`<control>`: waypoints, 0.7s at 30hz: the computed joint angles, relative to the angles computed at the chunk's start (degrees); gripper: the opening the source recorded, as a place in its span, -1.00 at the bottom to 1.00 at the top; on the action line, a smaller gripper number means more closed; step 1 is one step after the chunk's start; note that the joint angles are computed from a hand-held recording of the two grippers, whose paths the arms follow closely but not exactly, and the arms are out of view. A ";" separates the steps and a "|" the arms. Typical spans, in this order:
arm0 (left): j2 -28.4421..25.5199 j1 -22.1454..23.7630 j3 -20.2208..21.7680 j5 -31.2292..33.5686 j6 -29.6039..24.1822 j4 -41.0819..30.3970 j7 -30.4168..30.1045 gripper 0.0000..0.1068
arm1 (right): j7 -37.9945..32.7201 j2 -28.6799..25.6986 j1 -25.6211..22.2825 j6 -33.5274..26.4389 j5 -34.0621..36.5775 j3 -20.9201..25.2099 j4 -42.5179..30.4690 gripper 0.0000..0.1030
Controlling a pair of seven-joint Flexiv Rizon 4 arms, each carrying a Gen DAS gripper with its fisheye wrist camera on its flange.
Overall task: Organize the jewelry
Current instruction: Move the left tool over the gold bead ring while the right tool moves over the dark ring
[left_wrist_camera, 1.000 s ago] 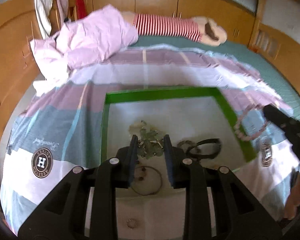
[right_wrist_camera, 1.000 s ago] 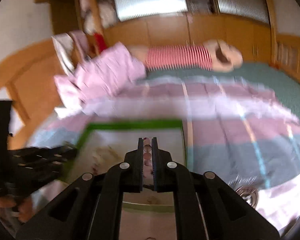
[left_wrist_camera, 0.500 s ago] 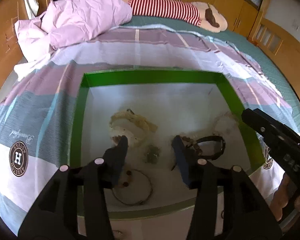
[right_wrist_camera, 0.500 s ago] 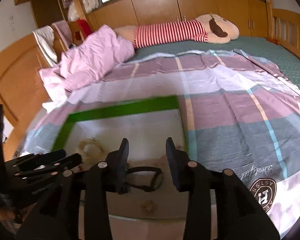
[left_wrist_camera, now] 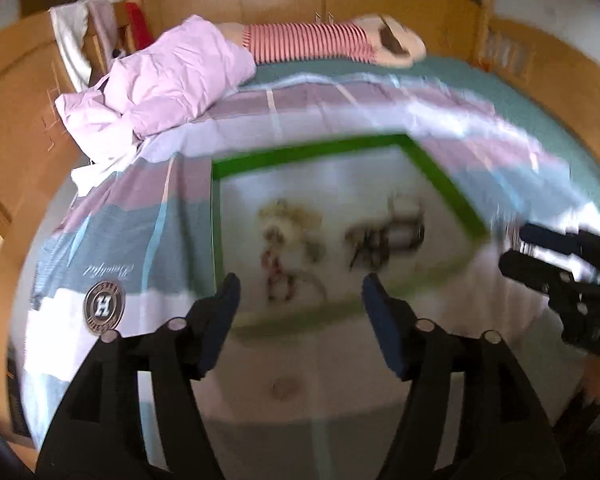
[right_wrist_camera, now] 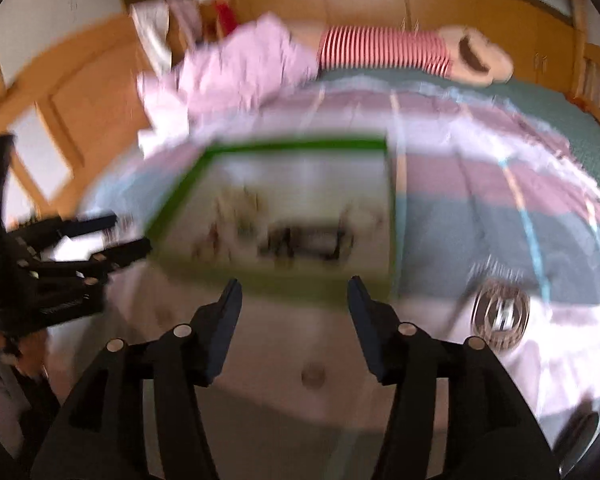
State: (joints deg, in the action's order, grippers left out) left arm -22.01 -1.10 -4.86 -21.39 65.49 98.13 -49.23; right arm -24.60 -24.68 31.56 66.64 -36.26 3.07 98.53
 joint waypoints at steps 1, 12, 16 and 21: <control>0.17 -0.25 0.79 1.25 -0.29 0.70 -0.11 0.20 | -2.87 -0.83 -0.66 -2.71 2.37 1.91 -0.93 0.06; -2.97 -2.08 7.79 16.19 -6.29 -1.59 -11.25 0.20 | -21.33 -7.60 -2.38 -9.71 16.32 9.14 -6.55 0.04; -3.46 -0.87 6.85 15.41 -9.68 -3.20 -12.87 0.20 | -26.30 -5.82 -1.27 -4.72 19.13 8.95 -4.69 0.02; -4.16 1.43 5.01 10.78 -14.99 -5.45 -13.86 0.21 | -22.34 -4.53 -0.13 -5.67 18.57 6.02 -2.79 0.02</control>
